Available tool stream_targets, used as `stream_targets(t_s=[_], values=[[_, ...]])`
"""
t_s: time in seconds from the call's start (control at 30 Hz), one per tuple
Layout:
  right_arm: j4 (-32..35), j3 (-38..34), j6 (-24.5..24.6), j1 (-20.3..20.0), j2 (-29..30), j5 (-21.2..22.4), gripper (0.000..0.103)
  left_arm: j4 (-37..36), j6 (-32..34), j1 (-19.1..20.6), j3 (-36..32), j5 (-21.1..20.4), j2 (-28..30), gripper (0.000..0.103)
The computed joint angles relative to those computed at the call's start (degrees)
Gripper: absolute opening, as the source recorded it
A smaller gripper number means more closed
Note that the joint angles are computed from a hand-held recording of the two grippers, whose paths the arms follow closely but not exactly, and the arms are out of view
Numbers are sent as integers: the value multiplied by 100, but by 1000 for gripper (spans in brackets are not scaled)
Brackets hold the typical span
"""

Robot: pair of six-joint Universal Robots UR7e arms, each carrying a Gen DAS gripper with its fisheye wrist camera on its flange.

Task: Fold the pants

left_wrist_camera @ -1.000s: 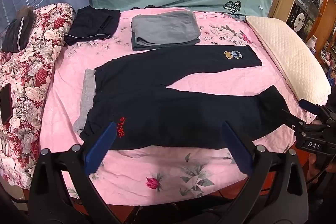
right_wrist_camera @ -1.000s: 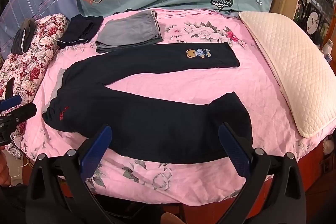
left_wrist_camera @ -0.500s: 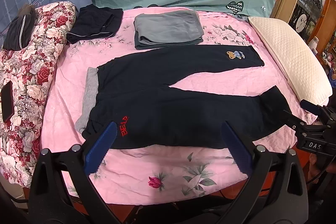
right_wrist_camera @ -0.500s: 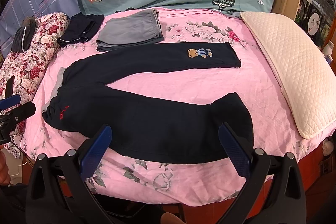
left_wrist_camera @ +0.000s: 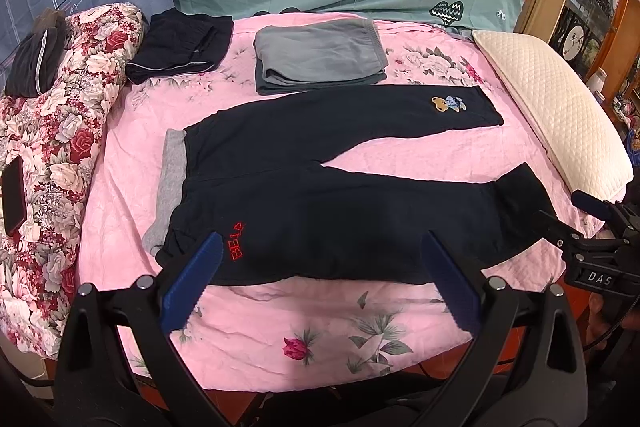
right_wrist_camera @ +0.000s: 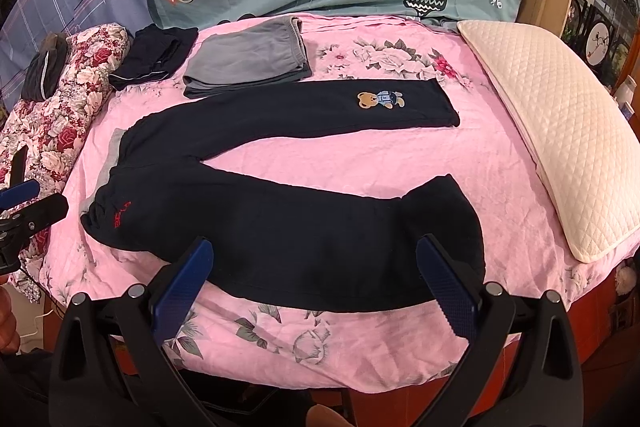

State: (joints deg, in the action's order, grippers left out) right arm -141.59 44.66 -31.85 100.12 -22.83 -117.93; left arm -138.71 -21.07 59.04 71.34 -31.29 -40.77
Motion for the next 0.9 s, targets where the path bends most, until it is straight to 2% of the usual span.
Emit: stream_targets(t_s=[0.9], values=[[77, -94, 56, -17, 59, -64, 102, 88, 72, 41, -165, -53, 98, 101]])
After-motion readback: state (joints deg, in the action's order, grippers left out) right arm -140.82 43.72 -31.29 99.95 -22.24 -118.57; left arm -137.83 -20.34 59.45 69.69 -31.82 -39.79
